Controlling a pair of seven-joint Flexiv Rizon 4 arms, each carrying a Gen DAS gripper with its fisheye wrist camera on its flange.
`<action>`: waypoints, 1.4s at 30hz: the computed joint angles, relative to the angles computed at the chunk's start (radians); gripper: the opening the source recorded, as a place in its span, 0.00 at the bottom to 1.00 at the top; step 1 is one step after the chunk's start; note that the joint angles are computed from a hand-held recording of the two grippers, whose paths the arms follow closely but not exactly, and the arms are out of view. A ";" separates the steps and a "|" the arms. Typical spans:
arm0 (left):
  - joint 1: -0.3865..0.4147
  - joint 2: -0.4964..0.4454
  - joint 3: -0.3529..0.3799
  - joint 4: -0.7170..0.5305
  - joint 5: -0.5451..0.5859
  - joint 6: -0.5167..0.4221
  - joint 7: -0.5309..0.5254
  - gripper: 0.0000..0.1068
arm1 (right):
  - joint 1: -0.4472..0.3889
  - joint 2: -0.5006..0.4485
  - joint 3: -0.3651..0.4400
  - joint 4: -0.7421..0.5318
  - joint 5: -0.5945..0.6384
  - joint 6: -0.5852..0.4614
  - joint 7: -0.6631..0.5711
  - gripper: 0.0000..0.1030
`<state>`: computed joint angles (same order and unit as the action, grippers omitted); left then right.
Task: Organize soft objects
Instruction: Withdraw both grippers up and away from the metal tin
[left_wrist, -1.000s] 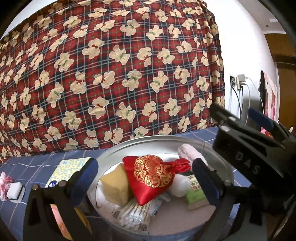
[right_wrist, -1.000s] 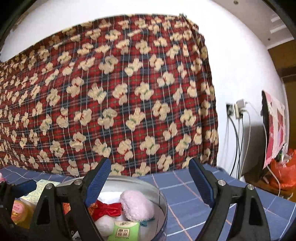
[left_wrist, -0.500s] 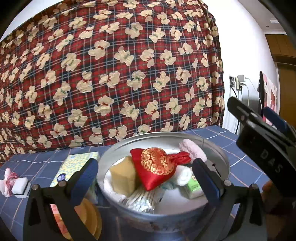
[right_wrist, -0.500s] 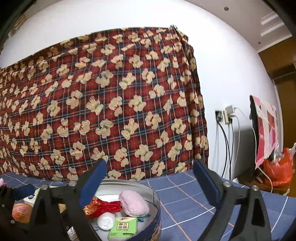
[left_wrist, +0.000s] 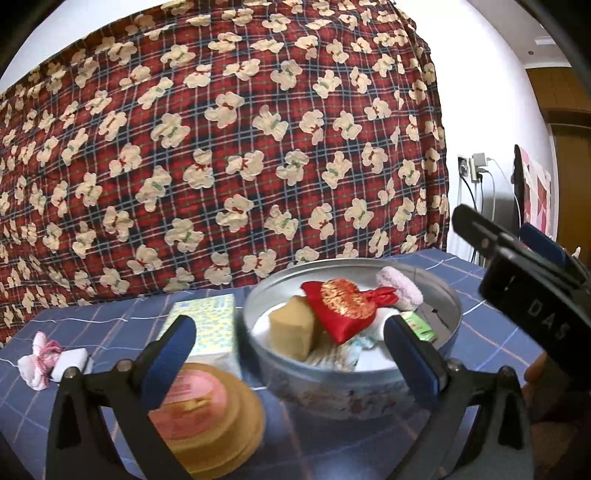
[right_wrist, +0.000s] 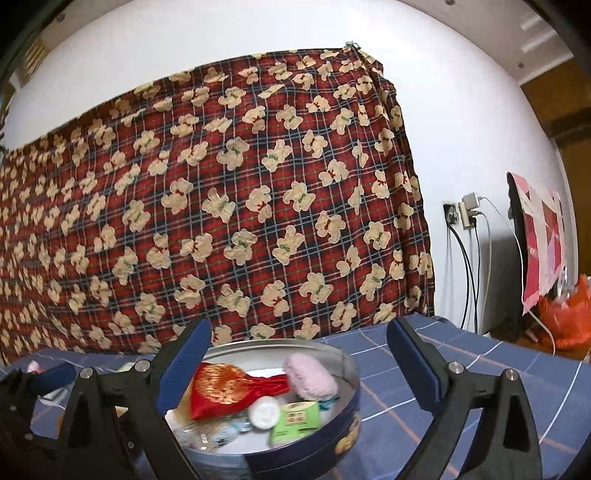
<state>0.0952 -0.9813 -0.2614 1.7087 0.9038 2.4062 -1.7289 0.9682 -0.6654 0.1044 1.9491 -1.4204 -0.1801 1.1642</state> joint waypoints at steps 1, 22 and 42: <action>0.008 0.000 0.000 -0.002 0.007 0.001 -0.005 0.96 | 0.004 -0.008 -0.002 -0.011 -0.006 -0.001 0.003 0.95; 0.154 -0.008 0.036 -0.131 0.104 -0.064 -0.227 0.96 | 0.016 -0.154 -0.118 -0.291 -0.171 0.331 -0.159 0.95; 0.245 -0.055 0.059 -0.309 0.109 -0.182 -0.327 0.96 | 0.039 -0.380 -0.301 -0.697 -0.122 0.683 -0.400 0.95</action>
